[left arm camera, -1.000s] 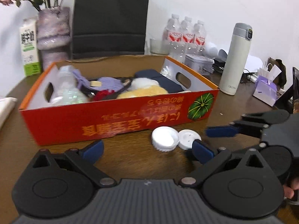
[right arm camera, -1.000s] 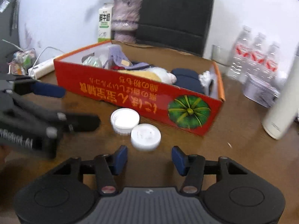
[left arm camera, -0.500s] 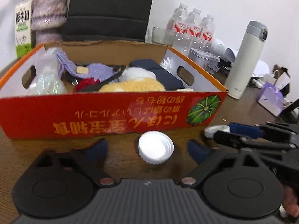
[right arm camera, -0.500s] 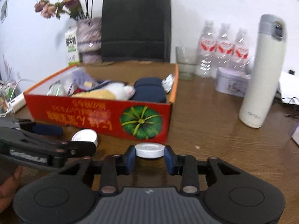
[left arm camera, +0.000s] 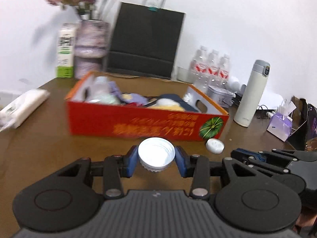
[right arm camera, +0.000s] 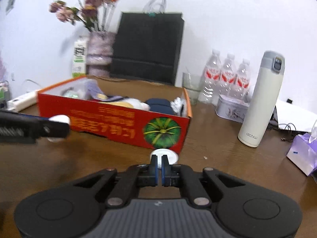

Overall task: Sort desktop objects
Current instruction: 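Drop the white cap and round lid into the box, opening both tools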

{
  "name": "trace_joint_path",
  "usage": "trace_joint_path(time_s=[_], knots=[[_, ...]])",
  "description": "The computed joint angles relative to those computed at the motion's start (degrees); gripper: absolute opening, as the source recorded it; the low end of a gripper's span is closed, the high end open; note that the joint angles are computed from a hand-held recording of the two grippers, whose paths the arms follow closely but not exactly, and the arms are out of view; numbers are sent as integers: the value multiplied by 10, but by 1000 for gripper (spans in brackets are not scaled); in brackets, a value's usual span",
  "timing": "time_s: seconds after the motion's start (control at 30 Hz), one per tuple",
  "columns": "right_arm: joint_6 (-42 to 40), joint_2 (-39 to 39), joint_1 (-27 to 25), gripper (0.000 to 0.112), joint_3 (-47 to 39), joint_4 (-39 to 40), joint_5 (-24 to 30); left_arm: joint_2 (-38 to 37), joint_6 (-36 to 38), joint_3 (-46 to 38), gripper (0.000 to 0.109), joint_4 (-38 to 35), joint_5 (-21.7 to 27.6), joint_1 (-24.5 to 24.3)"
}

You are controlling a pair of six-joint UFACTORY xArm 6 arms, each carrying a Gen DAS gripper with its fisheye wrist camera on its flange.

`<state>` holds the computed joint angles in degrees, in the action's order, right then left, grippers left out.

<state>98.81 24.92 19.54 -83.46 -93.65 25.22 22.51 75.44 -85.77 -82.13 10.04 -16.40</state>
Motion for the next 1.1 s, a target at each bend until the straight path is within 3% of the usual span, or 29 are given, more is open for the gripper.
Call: trace_joint_path(time_s=[0.03,0.1,0.17,0.2,0.33,0.4,0.53,0.6,0.8,0.9,0.97,1.03,1.1], knots=[[5,-9,6,3,12,-1,0,-16,37,19,41,-40,-7,4],[2,-21,5,19,30,8,-19,-38,51,49,41,-58,-10,16],[-27,-16,2,71,24,53,-4,-40,20,57,41,-36,10,33],[-43,-11,-2,76,16,78,4,-35,-9,54,41,-14,15,38],[-164,47,-43,70,-52,219,-40,-16,-50,36,41,12,40,47],[-240,82,-52,68,-94,291,-32,-14,-31,34,41,2,30,43],[-356,138,-74,66,-155,403,-94,-10,-63,35,41,35,21,43],[-350,142,-73,40,-161,392,-104,-6,-105,36,41,79,14,42],[-257,85,-20,38,-97,262,-51,-13,-84,46,41,67,7,41],[-179,11,3,38,-9,195,-71,-30,-24,61,41,14,-10,35],[-82,-39,15,38,42,82,-95,-43,25,73,41,-16,-35,25],[-22,-84,29,38,82,-1,-85,-57,61,81,41,-32,-53,18],[3,-115,34,38,101,-35,-74,-71,118,70,41,-86,-38,23]])
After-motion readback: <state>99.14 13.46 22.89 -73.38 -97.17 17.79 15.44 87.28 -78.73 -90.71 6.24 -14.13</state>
